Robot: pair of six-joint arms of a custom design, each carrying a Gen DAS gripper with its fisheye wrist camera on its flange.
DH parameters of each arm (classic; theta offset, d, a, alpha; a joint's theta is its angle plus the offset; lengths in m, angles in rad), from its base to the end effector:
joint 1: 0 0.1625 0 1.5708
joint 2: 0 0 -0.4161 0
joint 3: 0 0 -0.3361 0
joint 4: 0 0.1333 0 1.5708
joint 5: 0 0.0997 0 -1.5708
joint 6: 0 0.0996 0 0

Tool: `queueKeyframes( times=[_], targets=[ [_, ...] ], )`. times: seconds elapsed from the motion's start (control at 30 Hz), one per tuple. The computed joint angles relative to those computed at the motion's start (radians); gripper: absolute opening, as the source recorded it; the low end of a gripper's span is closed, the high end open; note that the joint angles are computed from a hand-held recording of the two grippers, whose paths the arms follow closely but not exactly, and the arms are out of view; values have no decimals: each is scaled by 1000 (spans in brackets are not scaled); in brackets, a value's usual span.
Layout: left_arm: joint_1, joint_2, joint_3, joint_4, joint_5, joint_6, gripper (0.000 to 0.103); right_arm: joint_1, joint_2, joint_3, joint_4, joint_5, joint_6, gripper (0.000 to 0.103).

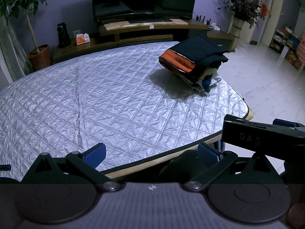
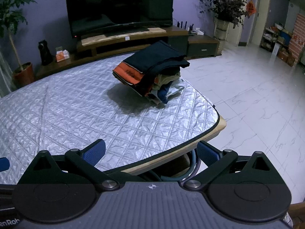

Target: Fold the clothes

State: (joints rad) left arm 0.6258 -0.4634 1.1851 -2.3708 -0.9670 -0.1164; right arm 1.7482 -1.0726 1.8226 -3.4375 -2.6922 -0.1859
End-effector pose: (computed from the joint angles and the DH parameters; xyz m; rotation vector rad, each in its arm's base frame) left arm -0.4807 -0.5817 0.0525 1.0234 2.4063 -0.5005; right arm 0.1360 -0.5114 0.3695 -0.3638 -1.8701 1.1032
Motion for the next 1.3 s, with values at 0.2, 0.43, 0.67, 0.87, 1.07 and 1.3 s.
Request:
queueKeyframes(
  times=[0.2,0.43,0.67,0.87,1.07,1.3],
  targets=[
    [3,-1,2,-10,-6,7,102,-3,0,-1,5,1,2,103],
    [5,4,-7,-14,-17,21,102,-8,-1,-6,10,2,3,103],
    [15,7,-14,-24,-45,37,102,-15,2,-9,7,5,4,103],
    [26,10,-21,-35,-71,61,102,-18,28,-27,-47,-7,-52,103],
    [48,17,-42,-33,-95,48,102,-28,53,-44,-57,-19,-81,103],
    [75,37,-76,-34,-64,57,102,-33,103,-82,-99,-36,-165,103]
  ],
)
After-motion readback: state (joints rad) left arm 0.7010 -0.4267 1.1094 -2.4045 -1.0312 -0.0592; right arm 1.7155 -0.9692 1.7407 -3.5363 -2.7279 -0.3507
